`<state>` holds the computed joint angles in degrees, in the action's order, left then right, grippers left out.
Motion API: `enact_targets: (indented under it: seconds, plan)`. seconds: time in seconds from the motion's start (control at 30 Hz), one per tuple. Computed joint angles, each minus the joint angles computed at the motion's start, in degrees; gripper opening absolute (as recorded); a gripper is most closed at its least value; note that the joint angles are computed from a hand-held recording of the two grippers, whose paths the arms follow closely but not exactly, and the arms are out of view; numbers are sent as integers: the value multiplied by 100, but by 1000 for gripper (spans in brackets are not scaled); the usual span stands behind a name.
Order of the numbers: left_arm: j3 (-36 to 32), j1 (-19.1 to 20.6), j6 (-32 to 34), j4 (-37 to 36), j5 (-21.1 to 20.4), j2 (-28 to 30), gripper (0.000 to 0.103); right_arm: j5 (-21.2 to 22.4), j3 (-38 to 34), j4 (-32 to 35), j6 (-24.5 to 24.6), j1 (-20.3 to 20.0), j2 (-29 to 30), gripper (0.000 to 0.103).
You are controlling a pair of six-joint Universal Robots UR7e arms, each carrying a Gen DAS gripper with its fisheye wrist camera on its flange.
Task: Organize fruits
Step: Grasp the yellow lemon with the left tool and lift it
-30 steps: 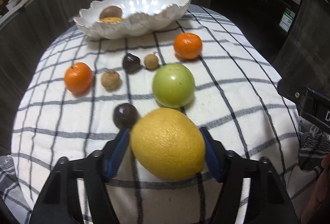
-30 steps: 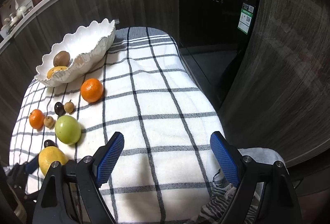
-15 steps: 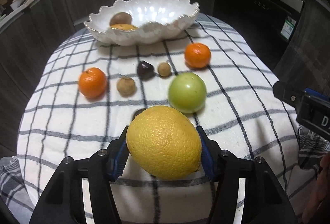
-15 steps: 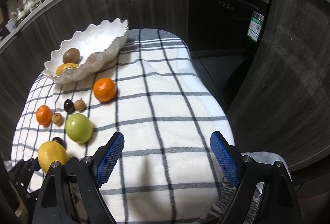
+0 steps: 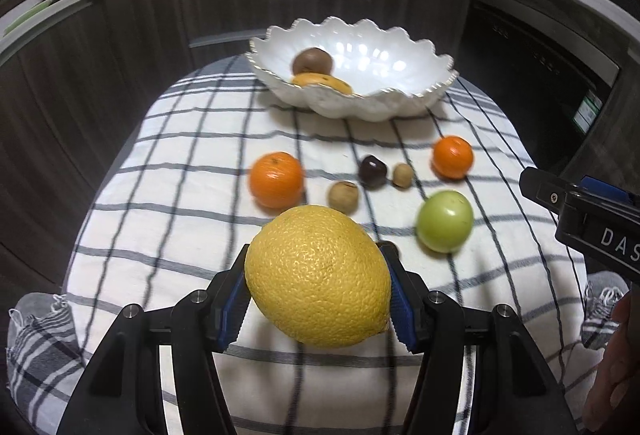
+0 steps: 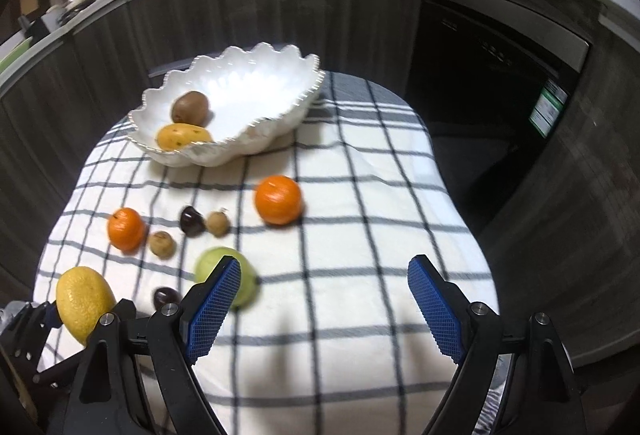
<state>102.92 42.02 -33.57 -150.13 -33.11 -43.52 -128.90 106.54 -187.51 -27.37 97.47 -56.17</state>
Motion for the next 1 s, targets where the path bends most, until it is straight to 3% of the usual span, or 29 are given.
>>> enact_targets:
  seconds: [0.47, 0.9, 1.0]
  plan:
    - [212, 150, -284, 39, 576, -243, 59, -18, -341, 544, 247, 88, 496, 86]
    - [253, 242, -458, 147, 665, -271, 59, 16, -470, 944, 474, -37, 733, 85]
    - [250, 259, -492, 174, 640, -274, 59, 48, -471, 1057, 531, -69, 751, 79]
